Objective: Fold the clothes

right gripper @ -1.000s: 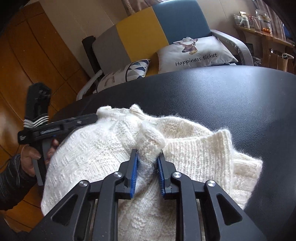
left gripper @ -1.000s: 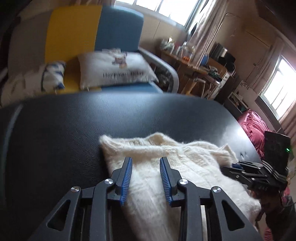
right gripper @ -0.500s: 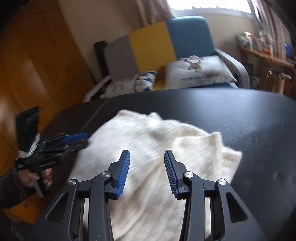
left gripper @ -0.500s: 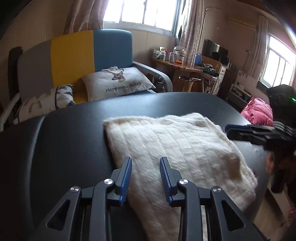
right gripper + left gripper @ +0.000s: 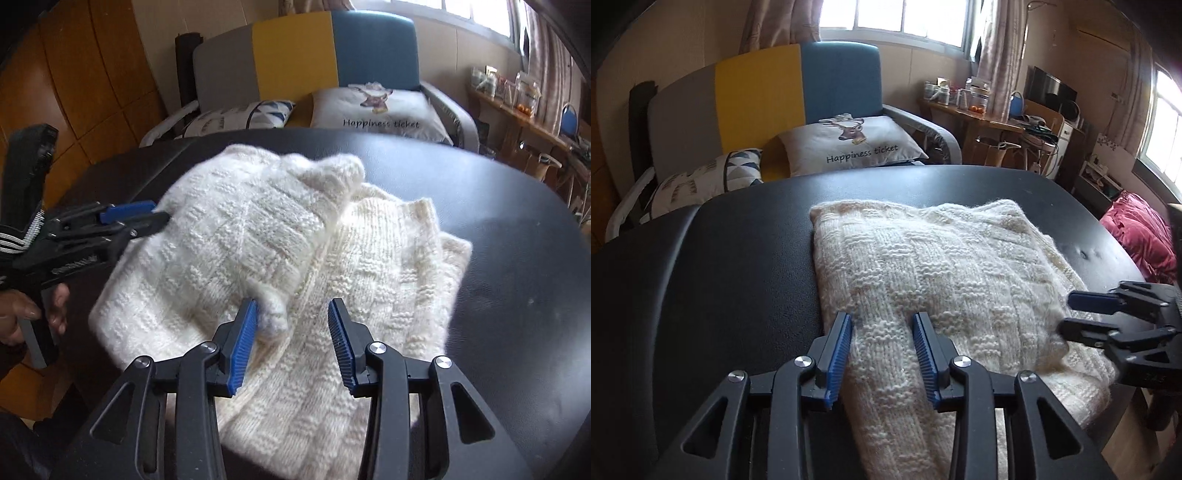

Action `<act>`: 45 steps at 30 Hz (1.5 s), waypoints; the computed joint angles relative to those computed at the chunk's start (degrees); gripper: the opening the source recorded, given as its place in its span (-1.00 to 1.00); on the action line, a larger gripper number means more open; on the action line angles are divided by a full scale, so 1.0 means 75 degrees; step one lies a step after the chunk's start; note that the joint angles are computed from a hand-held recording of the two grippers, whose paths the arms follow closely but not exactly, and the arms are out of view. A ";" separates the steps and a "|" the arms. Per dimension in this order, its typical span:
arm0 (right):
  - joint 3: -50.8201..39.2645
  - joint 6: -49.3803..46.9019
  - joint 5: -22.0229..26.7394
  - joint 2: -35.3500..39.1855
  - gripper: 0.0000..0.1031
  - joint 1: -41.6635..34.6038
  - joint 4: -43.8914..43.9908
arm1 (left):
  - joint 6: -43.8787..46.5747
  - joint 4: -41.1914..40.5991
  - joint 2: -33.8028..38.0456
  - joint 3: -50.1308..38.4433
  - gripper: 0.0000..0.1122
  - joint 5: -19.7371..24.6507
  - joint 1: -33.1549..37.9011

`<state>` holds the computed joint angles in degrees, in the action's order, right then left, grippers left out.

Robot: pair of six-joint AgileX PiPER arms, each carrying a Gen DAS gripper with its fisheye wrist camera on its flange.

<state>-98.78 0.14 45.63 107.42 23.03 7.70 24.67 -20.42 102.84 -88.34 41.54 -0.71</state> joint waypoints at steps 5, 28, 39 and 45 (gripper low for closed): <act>0.0747 -0.0265 -0.0569 -0.0907 -0.19 0.0294 0.0235 | -0.0403 0.0188 -0.0515 0.0449 -0.37 -0.0064 -0.0013; 0.2342 -0.0280 -0.1092 -0.1085 -0.11 0.0464 0.0786 | -0.0762 0.0747 -0.1390 0.2220 -0.31 -0.0834 -0.0247; 0.1474 0.0067 -0.0767 -0.0601 -0.11 0.0791 -0.0057 | -0.0769 0.0709 -0.1504 0.2478 -0.31 -0.0967 -0.0232; 0.1917 -0.0163 -0.1071 -0.0477 -0.08 0.0487 0.0738 | -0.0632 0.0596 -0.1568 0.2666 -0.30 -0.1093 -0.0214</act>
